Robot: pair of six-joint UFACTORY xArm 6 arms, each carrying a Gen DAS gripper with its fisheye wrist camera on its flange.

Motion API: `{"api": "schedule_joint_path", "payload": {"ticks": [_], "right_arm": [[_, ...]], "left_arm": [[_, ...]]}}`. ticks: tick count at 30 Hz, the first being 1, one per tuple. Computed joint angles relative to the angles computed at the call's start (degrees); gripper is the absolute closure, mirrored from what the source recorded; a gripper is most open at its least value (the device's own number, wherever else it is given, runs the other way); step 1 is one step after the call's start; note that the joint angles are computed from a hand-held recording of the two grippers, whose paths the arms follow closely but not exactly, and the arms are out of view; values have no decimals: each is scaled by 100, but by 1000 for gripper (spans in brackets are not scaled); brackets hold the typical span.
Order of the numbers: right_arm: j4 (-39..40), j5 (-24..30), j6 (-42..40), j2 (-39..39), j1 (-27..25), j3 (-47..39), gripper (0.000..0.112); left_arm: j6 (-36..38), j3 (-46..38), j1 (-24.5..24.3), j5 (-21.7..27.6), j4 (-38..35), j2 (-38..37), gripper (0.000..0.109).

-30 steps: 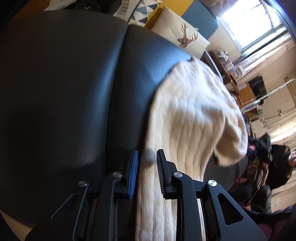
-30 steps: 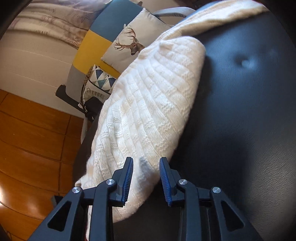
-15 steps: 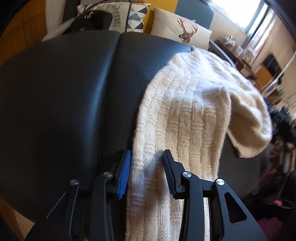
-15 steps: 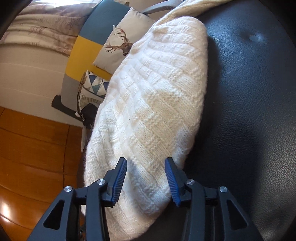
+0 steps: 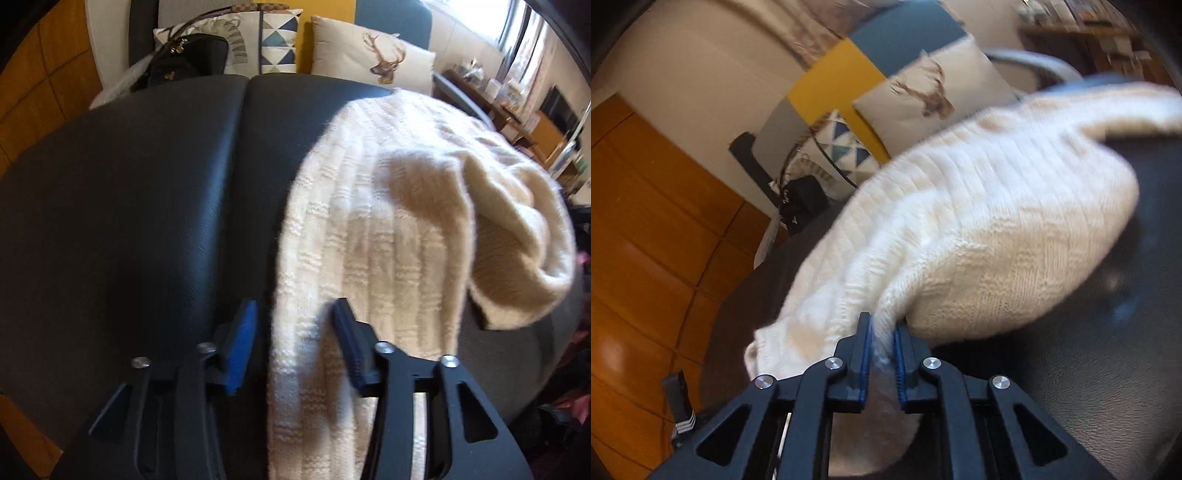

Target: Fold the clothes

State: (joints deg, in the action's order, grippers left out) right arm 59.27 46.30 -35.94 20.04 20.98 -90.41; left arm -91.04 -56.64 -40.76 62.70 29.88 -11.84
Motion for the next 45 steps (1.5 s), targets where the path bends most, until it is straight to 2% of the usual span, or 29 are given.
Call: {"api": "schedule_joint_path", "payload": {"ticks": [4, 7, 8, 9, 12, 17, 21, 25, 28, 29, 30, 31, 35, 38, 40, 42, 43, 45], "right_arm": [[298, -7, -455, -428, -132, 131, 106], [537, 409, -460, -496, -344, 41, 102], [593, 578, -410, -483, -404, 9, 97], [559, 734, -276, -459, -456, 6, 88], [321, 1119, 176, -404, -608, 95, 87], [-34, 1038, 361, -561, -644, 667, 87], [3, 1192, 335, -518, -616, 725, 87], [-4, 1220, 398, -377, -495, 558, 87], [3, 1336, 382, -343, -483, 519, 87], [35, 1398, 384, -344, -508, 534, 87], [46, 1416, 423, -344, -534, 554, 87], [42, 1403, 488, -344, -559, 575, 87], [-5, 1263, 739, -383, -676, 694, 86], [55, 983, 1027, -418, -839, 866, 85], [205, 899, 1229, -350, -995, 903, 79], [375, 806, 1389, -206, -1119, 852, 78], [439, 747, 1469, -117, -1160, 801, 73], [642, 812, 1514, 150, -1235, 579, 71]], "left_arm": [[343, 0, 283, 123, -95, -68, 54], [664, -250, 439, 487, -116, 55, 54], [765, -351, 443, 666, -90, 105, 54], [866, -452, 447, 843, -60, 156, 54], [954, -571, 366, 1299, 4, 101, 54], [426, 125, -8, 1107, 44, -816, 54], [69, 188, -262, 998, -71, -777, 54], [311, -327, -385, 1597, -246, -41, 54], [537, -1123, -551, 2472, 97, 724, 54], [701, -1362, -571, 2725, 175, 971, 56], [988, -1553, -538, 2911, 195, 1202, 83], [1190, -1681, -486, 3016, 225, 1350, 96], [1389, -1736, -125, 2879, 359, 1341, 96], [1396, -1786, 198, 3095, 529, 1286, 96], [1392, -1800, 413, 3328, 607, 1207, 96], [1276, -1830, 588, 3627, 596, 1095, 96], [1167, -1826, 673, 3726, 574, 1018, 96], [716, -1704, 652, 3492, 541, 675, 96]]}}
